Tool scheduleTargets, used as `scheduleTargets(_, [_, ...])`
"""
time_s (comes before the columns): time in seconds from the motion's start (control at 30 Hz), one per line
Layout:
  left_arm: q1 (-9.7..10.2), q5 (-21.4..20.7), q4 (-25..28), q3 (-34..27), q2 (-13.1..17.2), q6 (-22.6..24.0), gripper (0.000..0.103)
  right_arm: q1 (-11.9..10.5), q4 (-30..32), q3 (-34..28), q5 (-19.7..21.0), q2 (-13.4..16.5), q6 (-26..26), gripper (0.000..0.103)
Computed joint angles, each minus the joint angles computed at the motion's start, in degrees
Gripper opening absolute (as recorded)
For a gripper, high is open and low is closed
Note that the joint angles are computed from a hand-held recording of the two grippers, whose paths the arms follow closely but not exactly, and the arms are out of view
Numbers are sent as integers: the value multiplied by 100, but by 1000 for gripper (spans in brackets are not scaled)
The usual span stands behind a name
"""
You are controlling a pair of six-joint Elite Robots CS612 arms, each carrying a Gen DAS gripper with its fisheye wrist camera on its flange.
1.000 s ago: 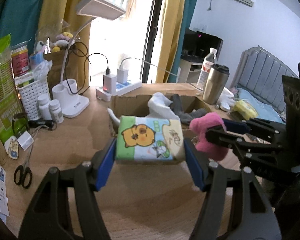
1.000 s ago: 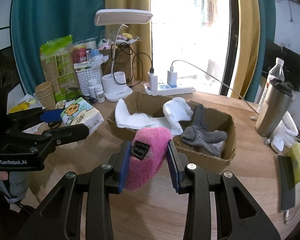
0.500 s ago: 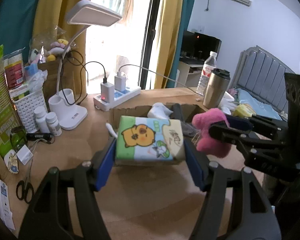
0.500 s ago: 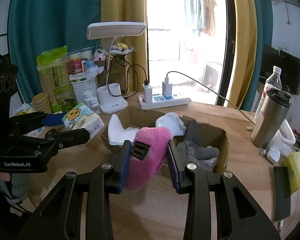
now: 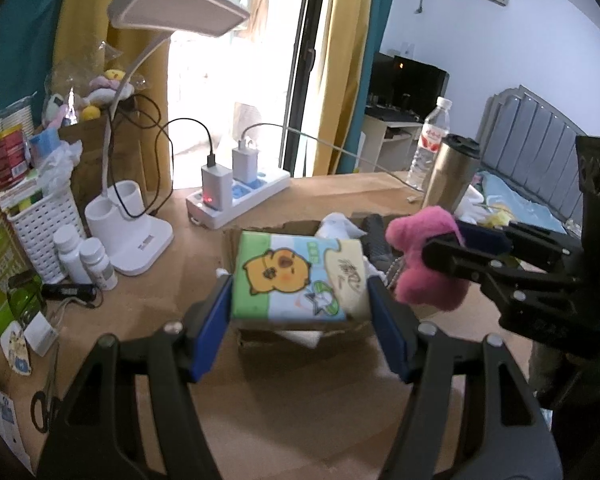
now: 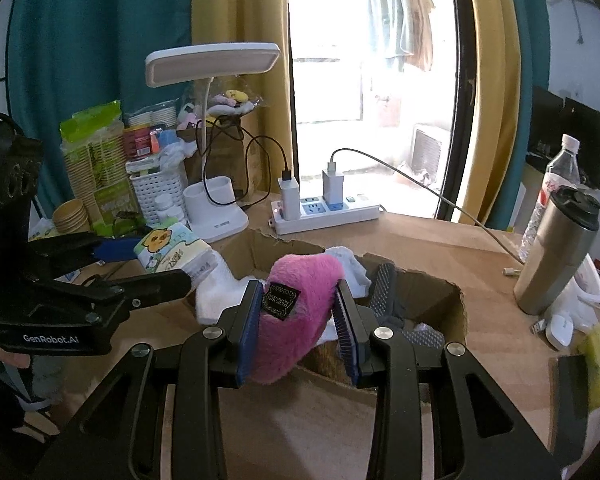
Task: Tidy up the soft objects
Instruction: 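Lift the pink plush and tissue pack and carry them over the box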
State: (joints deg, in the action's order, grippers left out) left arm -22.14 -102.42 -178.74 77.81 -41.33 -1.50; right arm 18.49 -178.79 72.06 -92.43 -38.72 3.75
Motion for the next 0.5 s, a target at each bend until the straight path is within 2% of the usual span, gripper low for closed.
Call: scheduleTargets(0.5, [92, -152, 561, -786, 476, -56, 67, -61, 590, -762, 167, 409, -11, 37])
